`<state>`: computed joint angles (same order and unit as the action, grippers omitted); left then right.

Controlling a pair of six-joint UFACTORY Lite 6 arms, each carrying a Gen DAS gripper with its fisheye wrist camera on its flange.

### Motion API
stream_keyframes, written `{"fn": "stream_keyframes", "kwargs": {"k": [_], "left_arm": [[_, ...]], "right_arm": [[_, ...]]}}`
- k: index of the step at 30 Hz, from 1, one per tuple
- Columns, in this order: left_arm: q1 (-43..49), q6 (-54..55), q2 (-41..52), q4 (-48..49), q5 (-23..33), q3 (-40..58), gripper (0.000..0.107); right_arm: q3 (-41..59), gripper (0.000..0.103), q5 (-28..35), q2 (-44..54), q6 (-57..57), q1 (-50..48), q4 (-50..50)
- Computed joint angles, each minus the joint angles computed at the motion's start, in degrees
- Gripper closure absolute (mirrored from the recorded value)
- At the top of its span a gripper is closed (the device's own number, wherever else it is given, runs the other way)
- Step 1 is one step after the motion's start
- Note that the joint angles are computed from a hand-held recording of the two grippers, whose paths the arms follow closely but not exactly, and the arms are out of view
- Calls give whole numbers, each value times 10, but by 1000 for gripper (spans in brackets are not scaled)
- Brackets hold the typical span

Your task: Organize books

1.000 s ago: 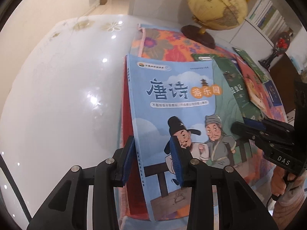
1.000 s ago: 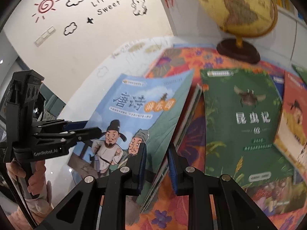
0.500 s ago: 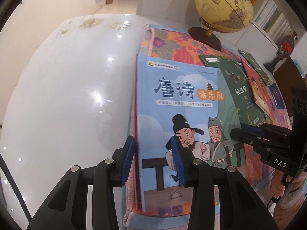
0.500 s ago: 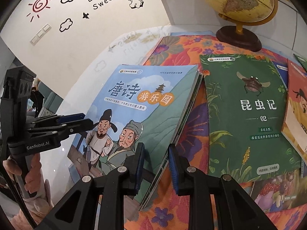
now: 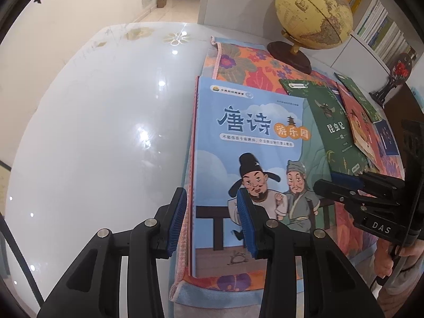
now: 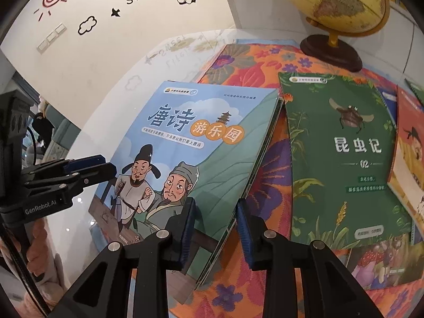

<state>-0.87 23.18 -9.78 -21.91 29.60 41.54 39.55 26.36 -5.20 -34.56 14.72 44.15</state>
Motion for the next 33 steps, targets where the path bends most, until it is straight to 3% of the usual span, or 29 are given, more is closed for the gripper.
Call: {"fn": "stream_keyframes", "kwargs": {"k": [9, 16, 22, 26, 30, 33], "left_arm": [[-119, -197, -40, 134, 11, 30, 67], [-288, -415, 35, 262, 10, 115, 67], [-418, -525, 173, 315, 12, 249, 67], [-453, -532, 280, 287, 7, 357, 67], [-464, -587, 380, 294, -7, 455, 67], [-455, -566, 442, 231, -33, 508, 67]], "right_arm": [[-43, 73, 80, -106, -69, -105, 30], [-78, 73, 221, -168, -214, -356, 62], [-25, 73, 327, -85, -340, -611, 51], [62, 73, 367, 27, -389, -754, 55], [137, 73, 371, 127, -395, -811, 65], [181, 73, 371, 195, -392, -826, 78]]}}
